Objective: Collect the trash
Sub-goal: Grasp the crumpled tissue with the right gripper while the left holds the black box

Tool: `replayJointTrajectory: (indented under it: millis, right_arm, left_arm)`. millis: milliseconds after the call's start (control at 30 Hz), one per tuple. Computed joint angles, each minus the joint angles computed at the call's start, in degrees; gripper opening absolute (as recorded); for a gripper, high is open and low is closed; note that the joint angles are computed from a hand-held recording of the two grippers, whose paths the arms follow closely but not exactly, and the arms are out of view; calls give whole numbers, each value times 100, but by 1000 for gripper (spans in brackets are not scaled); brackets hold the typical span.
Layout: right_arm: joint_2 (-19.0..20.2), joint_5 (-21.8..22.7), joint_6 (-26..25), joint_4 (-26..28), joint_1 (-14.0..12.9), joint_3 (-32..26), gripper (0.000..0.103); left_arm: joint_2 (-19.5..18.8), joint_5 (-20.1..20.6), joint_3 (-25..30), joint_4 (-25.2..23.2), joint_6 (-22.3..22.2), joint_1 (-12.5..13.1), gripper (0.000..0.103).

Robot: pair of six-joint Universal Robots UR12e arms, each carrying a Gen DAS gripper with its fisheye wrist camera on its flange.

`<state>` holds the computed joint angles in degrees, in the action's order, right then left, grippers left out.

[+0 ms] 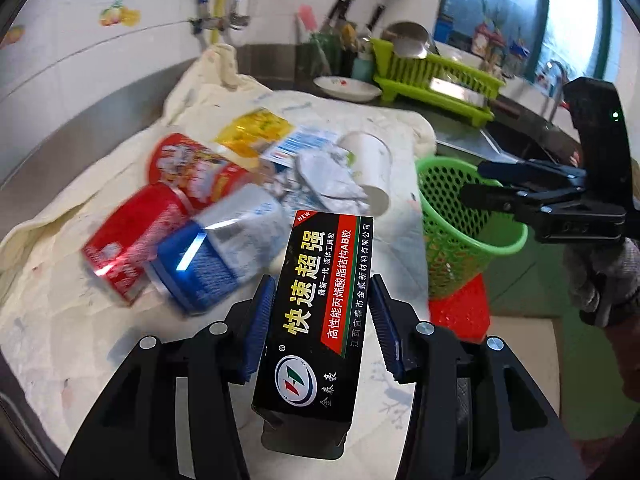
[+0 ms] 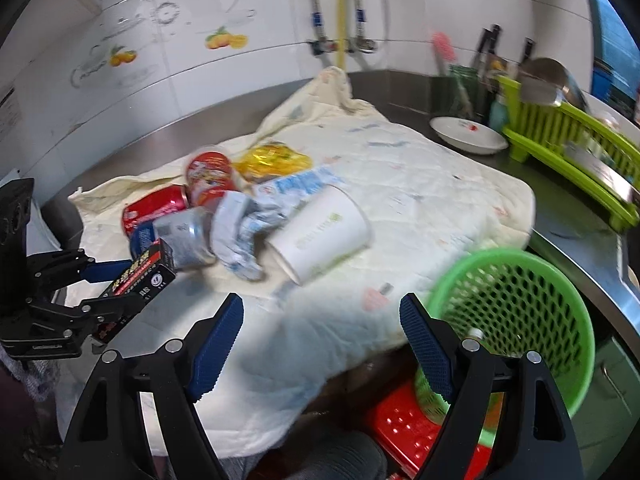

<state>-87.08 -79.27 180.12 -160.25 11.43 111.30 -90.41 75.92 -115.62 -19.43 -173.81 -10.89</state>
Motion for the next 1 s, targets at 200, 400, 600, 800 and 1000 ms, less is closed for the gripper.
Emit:
replayJointTrajectory:
  millis: [200, 400, 600, 800, 1000]
  right_arm:
    - [317, 563, 191, 35, 93, -338, 73]
    - [626, 834, 490, 193, 170, -651, 68]
    - [914, 1089, 874, 394, 207, -891, 63]
    - [1114, 1084, 1256, 449, 249, -1054, 57]
    - [1215, 1275, 1552, 311, 204, -1075, 37]
  left_arm:
    - [190, 154, -138, 169, -177, 173, 47]
    - [289, 141, -251, 284, -299, 327, 47]
    - [328, 64, -325, 321, -338, 419, 47]
    - [347, -14, -354, 377, -331, 467, 47]
    - [356, -55, -381, 420, -319, 462, 47]
